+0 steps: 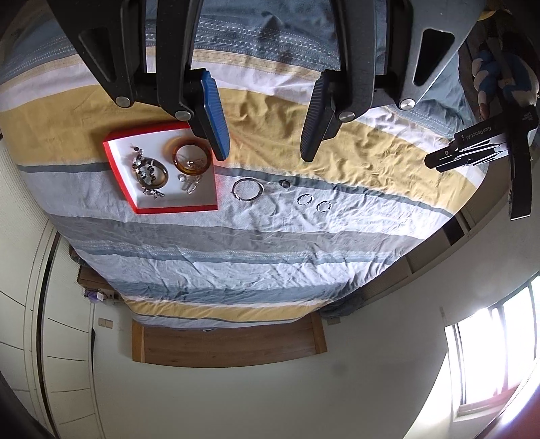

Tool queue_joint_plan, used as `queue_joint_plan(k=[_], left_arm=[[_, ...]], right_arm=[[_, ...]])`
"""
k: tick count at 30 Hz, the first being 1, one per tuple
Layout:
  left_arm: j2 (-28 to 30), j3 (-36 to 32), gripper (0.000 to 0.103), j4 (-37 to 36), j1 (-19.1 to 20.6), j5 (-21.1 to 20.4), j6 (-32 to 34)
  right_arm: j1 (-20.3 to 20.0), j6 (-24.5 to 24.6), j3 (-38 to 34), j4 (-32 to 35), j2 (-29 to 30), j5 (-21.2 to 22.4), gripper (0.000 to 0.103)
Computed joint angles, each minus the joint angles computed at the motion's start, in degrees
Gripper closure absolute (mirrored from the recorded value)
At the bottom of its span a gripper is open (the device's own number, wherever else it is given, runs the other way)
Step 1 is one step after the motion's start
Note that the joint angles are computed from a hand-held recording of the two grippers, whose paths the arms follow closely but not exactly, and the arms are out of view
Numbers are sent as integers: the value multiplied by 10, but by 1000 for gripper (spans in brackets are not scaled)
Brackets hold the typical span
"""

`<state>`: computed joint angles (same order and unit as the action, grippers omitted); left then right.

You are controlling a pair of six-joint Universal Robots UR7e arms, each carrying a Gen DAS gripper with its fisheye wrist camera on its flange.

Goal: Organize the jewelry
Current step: 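Release the ring and watch and lift both tools back toward the remaining jewelry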

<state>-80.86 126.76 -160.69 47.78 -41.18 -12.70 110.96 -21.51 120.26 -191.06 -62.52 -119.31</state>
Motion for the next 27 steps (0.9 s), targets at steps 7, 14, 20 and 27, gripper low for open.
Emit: queue_joint_plan(k=[7, 14, 20, 27], left_arm=[[26, -11, 64, -25, 39, -18, 8], [70, -43, 65, -34, 93, -40, 21], [115, -88, 65, -42, 141, -59, 41], [179, -166, 65, -37, 191, -79, 70]], right_arm=[[-16, -6, -20, 6, 43, 21, 60], [-46, -6, -68, 40, 93, 36, 60], [-66, -12, -137, 88, 150, 50, 61], [-84, -28, -259, 168, 237, 70, 62]])
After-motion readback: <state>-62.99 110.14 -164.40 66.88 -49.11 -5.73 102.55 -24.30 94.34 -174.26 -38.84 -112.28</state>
